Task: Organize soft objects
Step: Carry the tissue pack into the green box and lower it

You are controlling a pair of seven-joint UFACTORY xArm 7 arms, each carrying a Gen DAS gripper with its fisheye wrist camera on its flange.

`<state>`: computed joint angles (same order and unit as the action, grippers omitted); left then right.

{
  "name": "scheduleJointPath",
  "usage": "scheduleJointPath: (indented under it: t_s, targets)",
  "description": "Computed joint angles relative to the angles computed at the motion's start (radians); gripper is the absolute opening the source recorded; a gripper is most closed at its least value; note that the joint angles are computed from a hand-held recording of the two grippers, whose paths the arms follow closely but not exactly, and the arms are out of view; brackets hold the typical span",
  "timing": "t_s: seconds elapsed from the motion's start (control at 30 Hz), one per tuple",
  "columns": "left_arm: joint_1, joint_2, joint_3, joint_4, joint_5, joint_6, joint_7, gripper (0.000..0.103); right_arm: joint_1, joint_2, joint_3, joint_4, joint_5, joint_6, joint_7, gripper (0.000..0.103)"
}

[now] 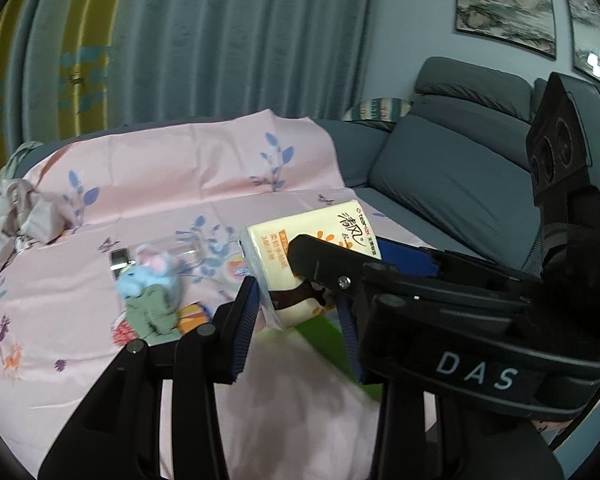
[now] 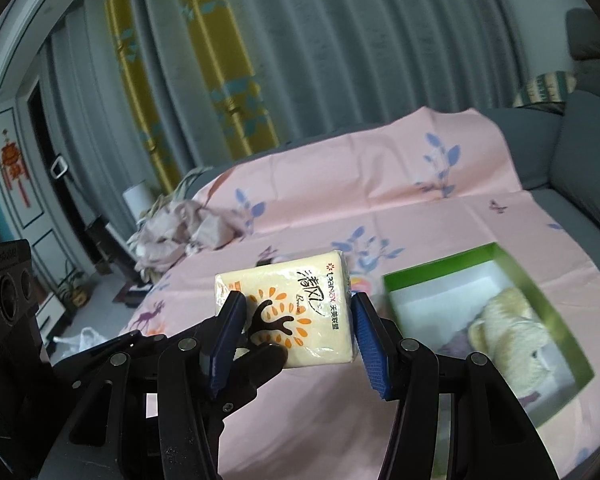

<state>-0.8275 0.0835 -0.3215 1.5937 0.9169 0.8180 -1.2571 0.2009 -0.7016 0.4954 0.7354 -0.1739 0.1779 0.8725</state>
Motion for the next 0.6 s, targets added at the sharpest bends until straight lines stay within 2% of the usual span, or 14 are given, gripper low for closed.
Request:
scheduleJointPath:
  t_s: [0.23, 0.33, 0.47, 0.6]
  targets:
    - [-0.054, 0.121, 0.036, 0.139, -0.018, -0.016, 0.081, 0.038, -0.005, -0.078, -0.048, -0.076, 0.028, -0.002, 0.023, 0.056]
    - [-0.075, 0.172, 0.066, 0.188, -0.059, -0.043, 0.117, 0.038, -0.006, -0.092, -0.071, -0.101, 0.041, 0.006, 0.024, 0.056]
    - [-0.106, 0.224, 0.104, 0.248, -0.112, -0.062, 0.159, 0.038, 0.034, -0.093, -0.135, -0.149, 0.078, -0.043, 0.007, 0.056]
    - [-0.13, 0.283, 0.132, 0.316, -0.171, -0.084, 0.216, 0.037, 0.039, -0.112, -0.166, -0.189, 0.106, -0.061, -0.003, 0.056]
